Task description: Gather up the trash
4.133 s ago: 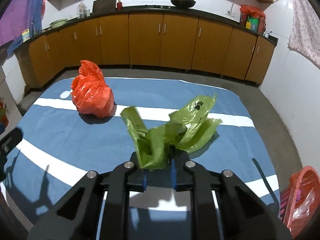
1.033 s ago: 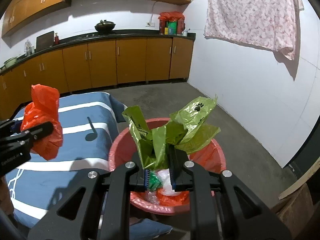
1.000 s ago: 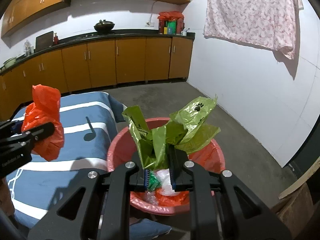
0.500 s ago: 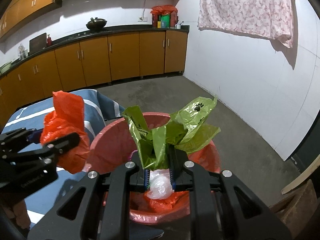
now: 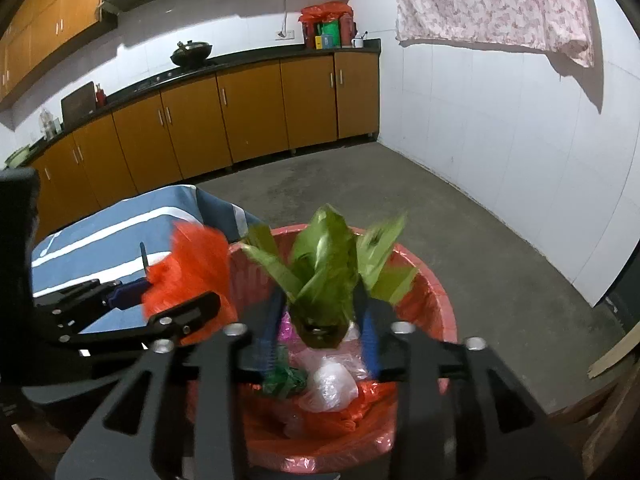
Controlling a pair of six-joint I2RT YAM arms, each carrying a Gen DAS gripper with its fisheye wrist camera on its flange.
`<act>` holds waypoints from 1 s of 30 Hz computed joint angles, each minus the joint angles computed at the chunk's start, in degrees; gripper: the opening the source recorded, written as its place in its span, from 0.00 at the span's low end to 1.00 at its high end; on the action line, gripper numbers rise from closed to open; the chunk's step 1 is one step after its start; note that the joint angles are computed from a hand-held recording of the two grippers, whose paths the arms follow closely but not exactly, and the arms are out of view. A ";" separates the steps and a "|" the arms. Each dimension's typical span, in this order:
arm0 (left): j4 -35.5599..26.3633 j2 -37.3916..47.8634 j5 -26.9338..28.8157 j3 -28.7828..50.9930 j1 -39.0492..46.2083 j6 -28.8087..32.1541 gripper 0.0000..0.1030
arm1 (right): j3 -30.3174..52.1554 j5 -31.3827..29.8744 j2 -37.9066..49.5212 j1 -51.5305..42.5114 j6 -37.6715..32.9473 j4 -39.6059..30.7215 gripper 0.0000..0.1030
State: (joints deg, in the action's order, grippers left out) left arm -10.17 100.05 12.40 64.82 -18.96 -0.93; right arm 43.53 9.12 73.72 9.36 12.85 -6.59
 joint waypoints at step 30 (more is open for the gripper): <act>-15.39 -59.14 12.14 -29.92 45.63 15.44 0.96 | -1.11 49.34 -19.63 49.68 36.23 -34.28 0.98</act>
State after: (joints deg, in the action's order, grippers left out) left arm -25.56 40.90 24.53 34.90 26.68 14.51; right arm 42.42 58.45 54.09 59.03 49.09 -40.87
